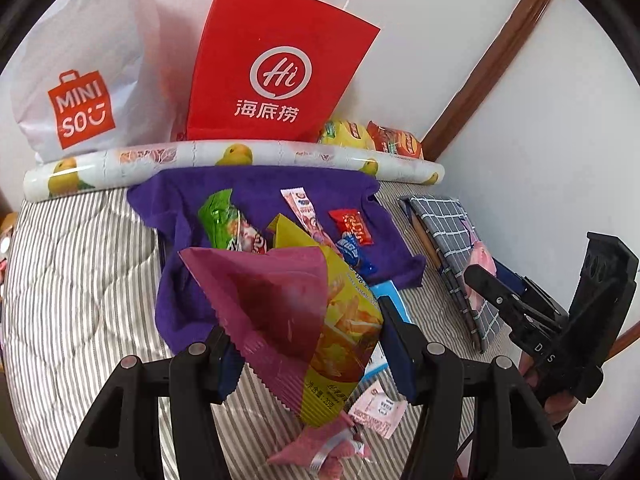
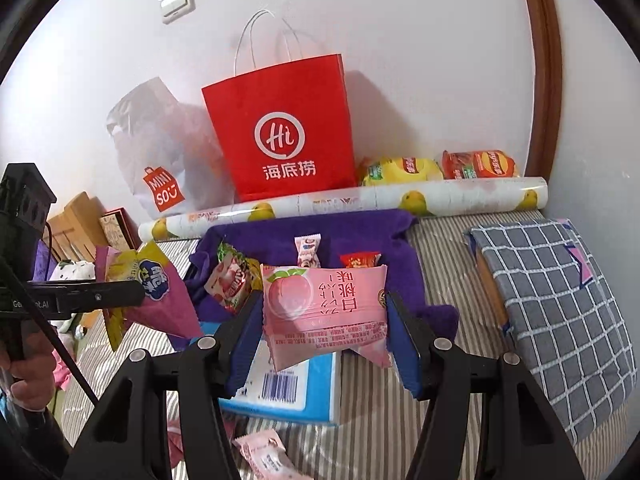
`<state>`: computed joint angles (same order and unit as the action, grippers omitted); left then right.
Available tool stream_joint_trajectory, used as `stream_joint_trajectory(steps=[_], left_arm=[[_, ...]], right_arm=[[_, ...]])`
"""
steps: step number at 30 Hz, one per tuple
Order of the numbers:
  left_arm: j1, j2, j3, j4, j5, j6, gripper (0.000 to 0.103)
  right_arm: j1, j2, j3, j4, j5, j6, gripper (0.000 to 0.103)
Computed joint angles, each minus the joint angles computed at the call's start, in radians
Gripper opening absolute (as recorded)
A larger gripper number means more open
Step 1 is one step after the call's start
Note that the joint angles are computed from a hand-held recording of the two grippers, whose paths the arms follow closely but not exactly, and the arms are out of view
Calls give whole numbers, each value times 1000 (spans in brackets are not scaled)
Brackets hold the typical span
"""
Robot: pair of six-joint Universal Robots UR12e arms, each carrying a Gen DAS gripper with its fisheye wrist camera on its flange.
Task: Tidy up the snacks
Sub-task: 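Carry the peach packet with the right tool while the left tool carries the chip bag over the towel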
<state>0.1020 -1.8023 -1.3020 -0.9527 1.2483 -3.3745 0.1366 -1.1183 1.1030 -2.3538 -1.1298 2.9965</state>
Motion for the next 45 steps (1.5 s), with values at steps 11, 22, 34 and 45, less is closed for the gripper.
stream_joint_trajectory(steps=[11,22,34,45], left_arm=[[12,-49,88,-16,12,10,58],[27,-98,148,-16,-29,-6,58],[27,-150,215,-5,-34,-15,58],[44,-162,210,-25,-30,-41,58]], right_arm=[[15,67,-100,13,-39,42,59],[29,143,-215,46,-53,88,59],[38,214,-323,64,-57,96,59],[46,263,-379,64,-36,114,59]])
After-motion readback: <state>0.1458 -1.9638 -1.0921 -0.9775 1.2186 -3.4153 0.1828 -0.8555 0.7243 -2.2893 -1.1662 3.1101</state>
